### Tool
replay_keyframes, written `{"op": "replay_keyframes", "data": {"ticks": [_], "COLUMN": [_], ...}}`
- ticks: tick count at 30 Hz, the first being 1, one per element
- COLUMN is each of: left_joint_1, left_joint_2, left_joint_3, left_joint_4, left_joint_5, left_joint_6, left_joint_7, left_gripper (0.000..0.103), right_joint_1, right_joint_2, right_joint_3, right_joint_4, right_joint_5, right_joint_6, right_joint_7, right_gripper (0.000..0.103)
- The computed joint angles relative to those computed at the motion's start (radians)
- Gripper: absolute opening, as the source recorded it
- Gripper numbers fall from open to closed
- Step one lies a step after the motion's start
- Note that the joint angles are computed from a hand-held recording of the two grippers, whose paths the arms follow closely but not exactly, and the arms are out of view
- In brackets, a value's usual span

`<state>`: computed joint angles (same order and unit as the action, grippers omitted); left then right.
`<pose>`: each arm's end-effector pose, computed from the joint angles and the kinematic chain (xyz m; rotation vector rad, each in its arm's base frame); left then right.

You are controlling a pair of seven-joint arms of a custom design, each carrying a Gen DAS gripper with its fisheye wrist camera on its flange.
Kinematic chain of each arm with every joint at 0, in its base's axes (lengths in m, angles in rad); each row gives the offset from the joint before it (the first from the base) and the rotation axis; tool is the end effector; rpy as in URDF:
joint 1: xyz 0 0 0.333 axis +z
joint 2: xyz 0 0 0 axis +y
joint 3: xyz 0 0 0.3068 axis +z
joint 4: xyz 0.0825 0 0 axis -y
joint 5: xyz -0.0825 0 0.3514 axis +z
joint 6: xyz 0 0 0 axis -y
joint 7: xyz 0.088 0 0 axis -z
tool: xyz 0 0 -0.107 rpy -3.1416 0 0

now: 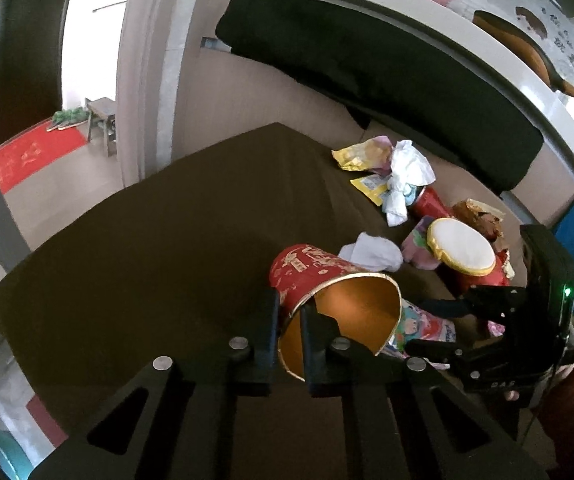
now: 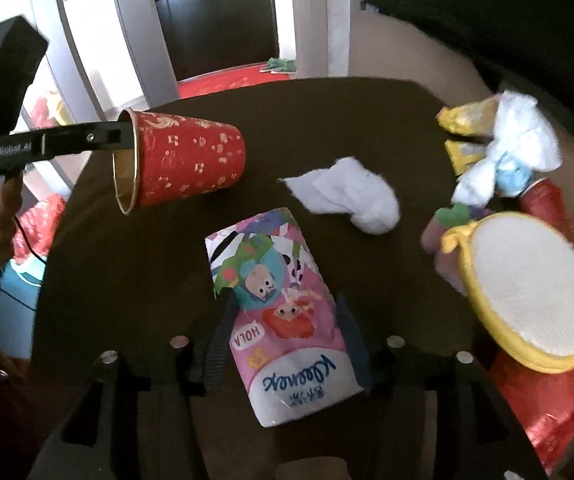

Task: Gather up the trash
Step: 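Grasp the pink tissue pack with the right tool and lift it, then carry the cup and tissue pack over the bin and release both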

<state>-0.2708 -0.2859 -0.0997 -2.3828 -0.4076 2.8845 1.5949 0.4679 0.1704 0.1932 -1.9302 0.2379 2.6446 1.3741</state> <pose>0.4485 -0.1534 0.5282 -1.8437 1.9383 -1.0813 0.4876 0.3636 0.4699 -2.3149 1.1221 -0.1530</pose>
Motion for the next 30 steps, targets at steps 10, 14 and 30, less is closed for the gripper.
{"op": "replay_keyframes", "data": {"ticks": [10,14,30], "left_joint_1": [0.030,0.019,0.047], "left_joint_2": [-0.005,-0.020,0.046], "left_joint_3": [-0.028,-0.030,-0.225], "left_joint_4": [-0.006,-0.012,0.223], "left_joint_5": [0.076,0.090,0.426], "left_joint_6": [0.008,0.020,0.110], "left_joint_7": [-0.081,-0.094,-0.301], "left_gripper": [0.006,0.006,0.003], "right_joint_1": [0.089,0.047,-0.174], "right_joint_2": [-0.050,-0.087,-0.571], "right_joint_3": [-0.037,-0.018,0.057], "right_joint_4": [-0.057,-0.107,-0.413], "right_joint_5": [-0.394,-0.224,-0.523], "right_joint_6": [-0.021,0.045,0.135], "right_joint_7": [0.206,0.217,0.790], "right_gripper": [0.050,0.044,0.039]}}
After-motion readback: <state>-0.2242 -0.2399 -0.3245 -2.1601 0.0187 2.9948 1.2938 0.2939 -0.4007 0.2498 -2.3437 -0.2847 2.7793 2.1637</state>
